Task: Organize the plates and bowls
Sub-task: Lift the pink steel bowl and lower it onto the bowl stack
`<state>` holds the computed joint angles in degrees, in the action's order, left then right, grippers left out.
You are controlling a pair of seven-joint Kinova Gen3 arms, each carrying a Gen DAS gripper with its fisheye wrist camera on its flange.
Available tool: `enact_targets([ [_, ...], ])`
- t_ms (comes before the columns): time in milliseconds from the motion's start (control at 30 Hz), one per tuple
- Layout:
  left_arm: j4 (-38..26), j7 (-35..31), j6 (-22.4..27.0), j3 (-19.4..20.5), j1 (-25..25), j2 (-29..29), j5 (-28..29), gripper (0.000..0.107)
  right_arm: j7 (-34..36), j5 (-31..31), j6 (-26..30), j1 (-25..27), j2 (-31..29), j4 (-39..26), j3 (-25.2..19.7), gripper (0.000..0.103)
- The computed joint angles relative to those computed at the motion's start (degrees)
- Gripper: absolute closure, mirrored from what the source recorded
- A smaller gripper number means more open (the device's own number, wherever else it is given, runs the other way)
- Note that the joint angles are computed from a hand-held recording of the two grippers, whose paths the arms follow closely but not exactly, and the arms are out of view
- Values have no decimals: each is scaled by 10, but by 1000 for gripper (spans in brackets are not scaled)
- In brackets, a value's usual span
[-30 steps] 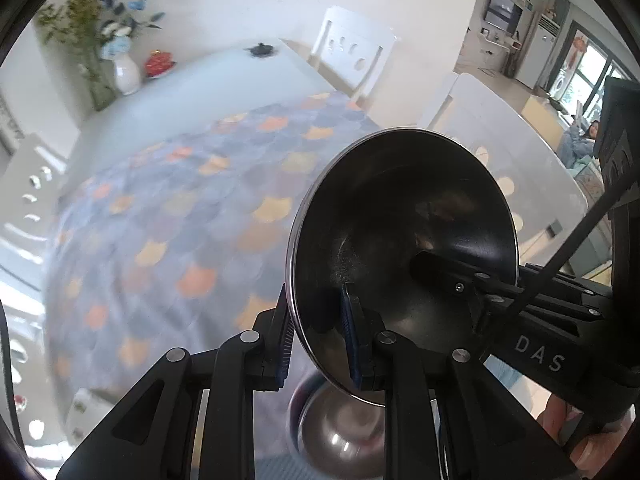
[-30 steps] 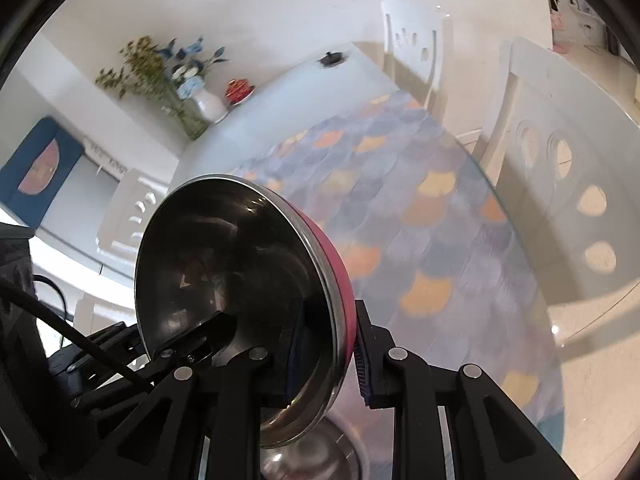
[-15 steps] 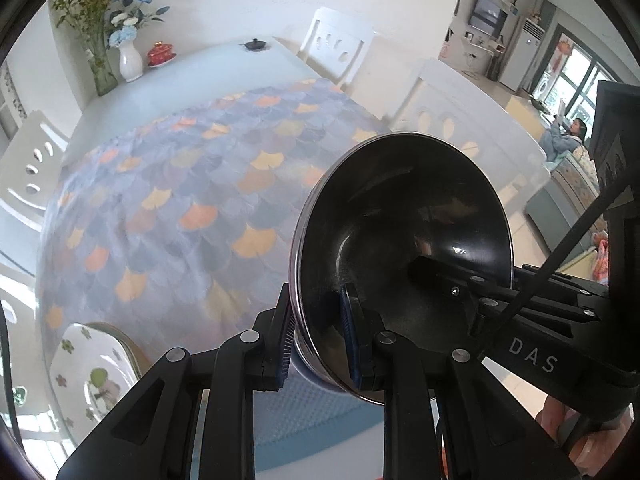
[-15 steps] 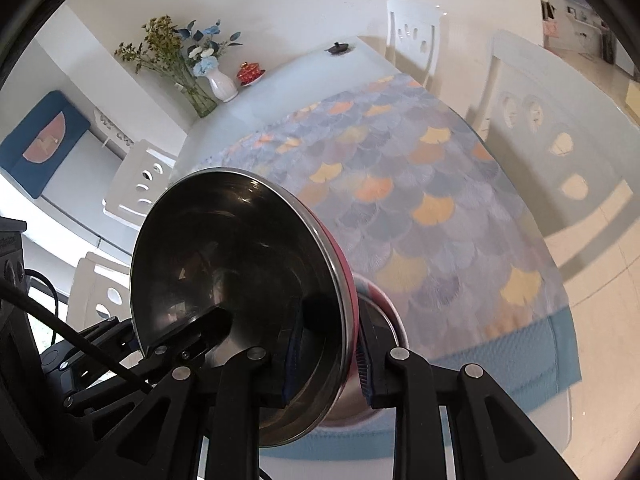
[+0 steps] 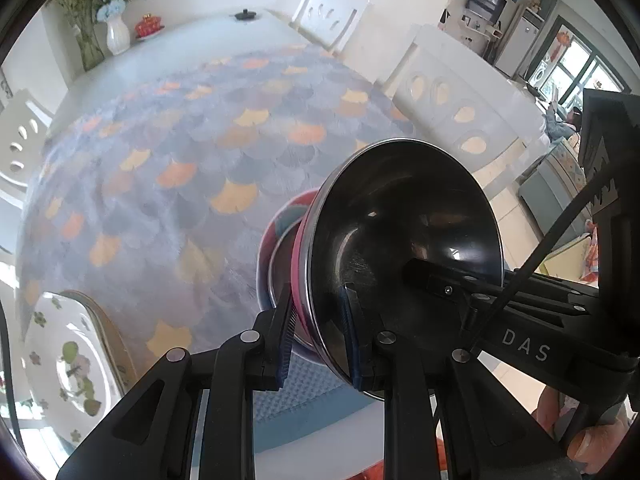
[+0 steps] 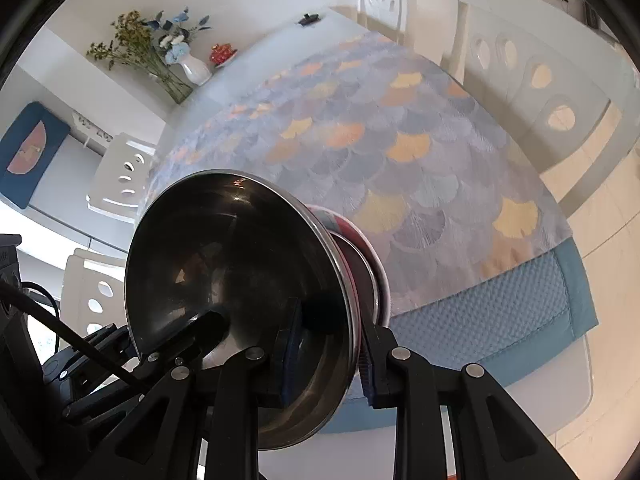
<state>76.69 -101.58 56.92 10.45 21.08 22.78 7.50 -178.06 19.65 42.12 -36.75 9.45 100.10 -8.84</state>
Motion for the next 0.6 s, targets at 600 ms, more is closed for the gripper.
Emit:
enact_targets([
  [600, -13, 14, 16, -4, -36, 34, 42, 88, 28, -43, -47, 16, 11, 31, 12, 79],
])
